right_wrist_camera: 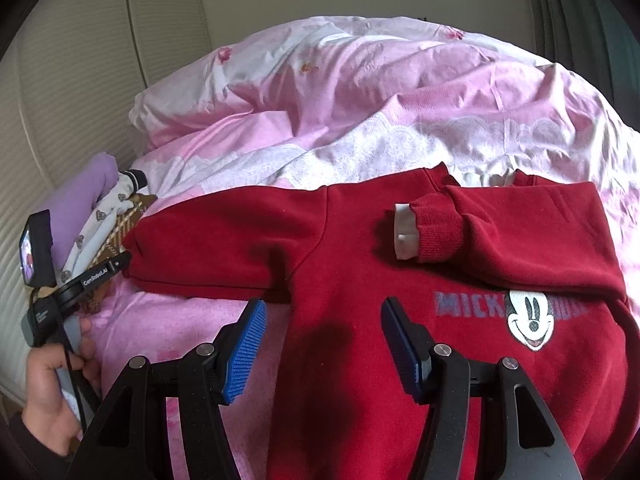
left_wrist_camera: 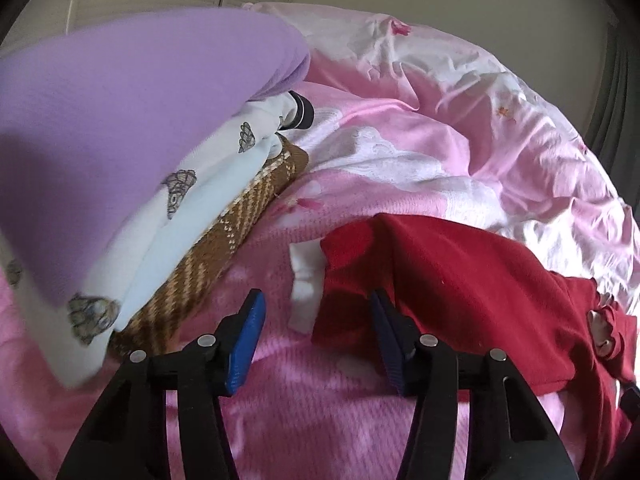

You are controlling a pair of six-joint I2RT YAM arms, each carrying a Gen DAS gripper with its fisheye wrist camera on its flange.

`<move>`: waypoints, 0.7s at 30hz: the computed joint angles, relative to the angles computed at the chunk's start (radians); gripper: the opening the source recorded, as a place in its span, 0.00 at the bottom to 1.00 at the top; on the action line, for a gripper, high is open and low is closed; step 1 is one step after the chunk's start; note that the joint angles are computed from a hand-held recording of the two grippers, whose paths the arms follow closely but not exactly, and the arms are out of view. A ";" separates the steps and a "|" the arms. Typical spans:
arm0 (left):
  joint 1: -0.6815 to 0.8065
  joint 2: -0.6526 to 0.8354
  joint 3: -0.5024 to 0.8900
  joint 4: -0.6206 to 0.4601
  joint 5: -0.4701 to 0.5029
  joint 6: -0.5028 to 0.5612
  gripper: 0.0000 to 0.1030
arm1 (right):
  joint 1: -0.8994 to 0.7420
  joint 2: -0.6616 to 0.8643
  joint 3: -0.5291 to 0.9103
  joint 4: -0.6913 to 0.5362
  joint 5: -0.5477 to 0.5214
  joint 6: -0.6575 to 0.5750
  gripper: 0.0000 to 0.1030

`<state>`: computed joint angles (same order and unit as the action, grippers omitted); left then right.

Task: Fold small clothes
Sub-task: 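Grasp the other sleeve cuff with the left gripper and lift it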

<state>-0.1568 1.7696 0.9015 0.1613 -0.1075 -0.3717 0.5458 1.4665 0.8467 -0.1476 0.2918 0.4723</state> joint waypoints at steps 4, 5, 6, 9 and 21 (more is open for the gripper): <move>0.020 0.035 0.016 0.020 0.065 -0.004 0.40 | 0.001 0.023 0.012 -0.003 0.003 0.002 0.58; 0.020 0.040 0.019 0.020 0.077 0.002 0.37 | 0.004 0.027 0.013 -0.002 0.004 0.002 0.58; 0.018 0.042 0.019 0.019 0.081 0.008 0.35 | 0.007 0.031 0.014 0.000 0.005 0.003 0.58; 0.014 0.039 0.019 0.018 0.070 0.005 0.28 | 0.011 0.033 0.010 0.005 0.001 0.011 0.58; -0.037 -0.142 -0.037 -0.035 -0.028 -0.015 0.08 | -0.001 -0.027 -0.008 -0.026 0.006 0.018 0.58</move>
<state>-0.1938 1.6281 0.8648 0.1258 -0.1360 -0.3871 0.5447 1.4397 0.8390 -0.1737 0.2979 0.4899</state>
